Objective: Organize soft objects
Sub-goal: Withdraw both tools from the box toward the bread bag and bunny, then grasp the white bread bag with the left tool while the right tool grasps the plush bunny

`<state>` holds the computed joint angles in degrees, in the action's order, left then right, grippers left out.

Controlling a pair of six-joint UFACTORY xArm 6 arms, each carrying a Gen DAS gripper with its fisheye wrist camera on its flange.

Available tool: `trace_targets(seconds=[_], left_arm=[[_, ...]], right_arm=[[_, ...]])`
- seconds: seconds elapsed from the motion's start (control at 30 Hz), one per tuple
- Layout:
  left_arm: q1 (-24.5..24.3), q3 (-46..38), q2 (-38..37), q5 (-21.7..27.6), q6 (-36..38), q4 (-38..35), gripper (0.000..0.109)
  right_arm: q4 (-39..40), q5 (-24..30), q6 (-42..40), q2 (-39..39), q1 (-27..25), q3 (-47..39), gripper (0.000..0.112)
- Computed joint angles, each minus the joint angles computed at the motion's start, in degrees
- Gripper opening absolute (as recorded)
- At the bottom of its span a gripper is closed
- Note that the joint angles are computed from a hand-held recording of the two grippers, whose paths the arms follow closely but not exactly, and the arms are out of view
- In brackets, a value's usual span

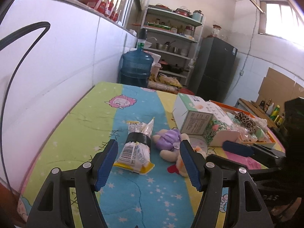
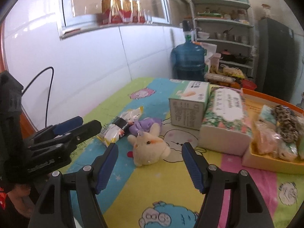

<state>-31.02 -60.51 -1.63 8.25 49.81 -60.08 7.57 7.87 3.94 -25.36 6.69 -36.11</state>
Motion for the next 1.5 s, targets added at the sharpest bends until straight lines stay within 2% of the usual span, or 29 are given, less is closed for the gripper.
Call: trace_targets(seconds=[0.1, 0.23, 0.47, 0.7, 0.8, 0.93, 1.07, 1.3, 1.5], left_arm=[[0.47, -0.59, 1.35, -0.24, -3.12, 3.67, 0.069], [2.01, -2.42, 3.02, 2.0, -2.81, 2.95, 0.069], [3.36, -4.51, 5.36, 2.63, -4.71, 5.43, 0.069], [4.28, -7.17, 7.57, 6.44, -4.61, 5.27, 0.069], [4.41, -8.13, 8.56, 7.78, -5.65, 7.02, 0.069], [4.68, -9.43, 9.79, 9.72, -6.18, 8.43, 0.069], [4.77, -11.15, 11.41, 11.46, -8.95, 12.1, 0.069], [4.72, -14.67, 14.45, 15.78, -19.11, 23.84, 0.069], [4.76, -15.47, 15.14, 16.99, -21.03, 26.05, 0.069]], right_arm=[[2.72, 1.18, -3.16, 3.24, 0.23, -2.52, 0.069], [6.51, 2.68, -7.2, 7.2, 0.17, -5.8, 0.069], [4.34, 5.27, -7.43, 12.7, 0.01, -10.46, 0.069], [3.05, 7.43, -6.96, 15.8, -0.18, -12.99, 0.069], [6.47, 7.87, -9.72, 16.08, -0.23, -13.35, 0.051], [0.67, 4.69, -4.71, 13.16, -0.65, -10.24, 0.048], [0.55, -0.46, -3.97, 8.31, -1.31, -6.28, 0.048], [12.37, -1.08, -12.62, 3.3, -1.44, -4.29, 0.048], [18.12, -0.71, -17.16, 2.17, -0.86, -3.34, 0.048]])
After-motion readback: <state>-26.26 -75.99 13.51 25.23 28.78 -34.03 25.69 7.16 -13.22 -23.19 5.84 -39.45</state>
